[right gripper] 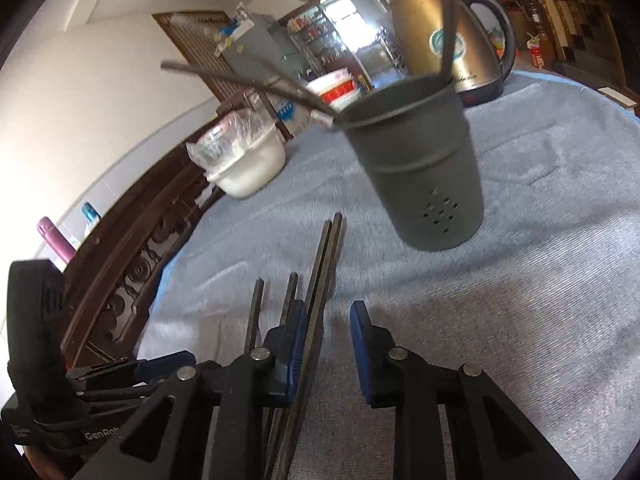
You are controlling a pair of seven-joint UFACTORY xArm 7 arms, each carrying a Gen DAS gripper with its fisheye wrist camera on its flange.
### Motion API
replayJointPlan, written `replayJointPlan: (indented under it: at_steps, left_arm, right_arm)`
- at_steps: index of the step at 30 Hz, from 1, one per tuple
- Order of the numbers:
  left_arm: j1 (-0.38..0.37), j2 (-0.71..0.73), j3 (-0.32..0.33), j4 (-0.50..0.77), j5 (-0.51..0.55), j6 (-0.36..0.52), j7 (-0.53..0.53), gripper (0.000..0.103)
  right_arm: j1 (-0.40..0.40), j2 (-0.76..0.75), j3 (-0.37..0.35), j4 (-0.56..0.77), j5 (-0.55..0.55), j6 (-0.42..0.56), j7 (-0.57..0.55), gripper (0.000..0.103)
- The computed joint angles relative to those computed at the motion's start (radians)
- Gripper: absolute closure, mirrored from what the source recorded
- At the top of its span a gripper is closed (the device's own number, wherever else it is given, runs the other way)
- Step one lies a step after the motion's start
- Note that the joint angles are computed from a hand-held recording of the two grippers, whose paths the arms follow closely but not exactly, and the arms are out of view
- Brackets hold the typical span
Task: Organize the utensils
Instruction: 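Move both open grippers back down over the chopstick pile on the cloth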
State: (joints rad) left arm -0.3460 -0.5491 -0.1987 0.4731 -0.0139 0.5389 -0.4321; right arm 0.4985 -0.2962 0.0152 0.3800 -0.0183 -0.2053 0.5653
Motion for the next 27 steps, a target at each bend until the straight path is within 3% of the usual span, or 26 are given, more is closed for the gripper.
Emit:
replayJointPlan:
  at_steps: [4,9,22,27]
  left_arm:
    - [-0.014,0.009,0.019,-0.001,-0.028,0.008,0.015,0.055]
    - [-0.017,0.016,0.026,0.002,-0.051,0.019,0.020,0.055]
    - [0.010,0.025,-0.006,0.015,-0.020,0.043,-0.019,0.055]
    - [0.012,0.032,-0.017,0.027,0.011,0.050,-0.036,0.055]
  right_arm:
    - [0.042,0.024,-0.017,0.037,0.001,0.070,-0.022,0.077]
    - [-0.015,0.037,0.065,0.059,0.030,0.118,-0.053,0.077]
    - [-0.017,0.062,0.085,0.088,0.095,0.163,-0.135,0.079]
    - [-0.076,0.053,0.143,0.105,0.069,0.216,-0.143,0.079]
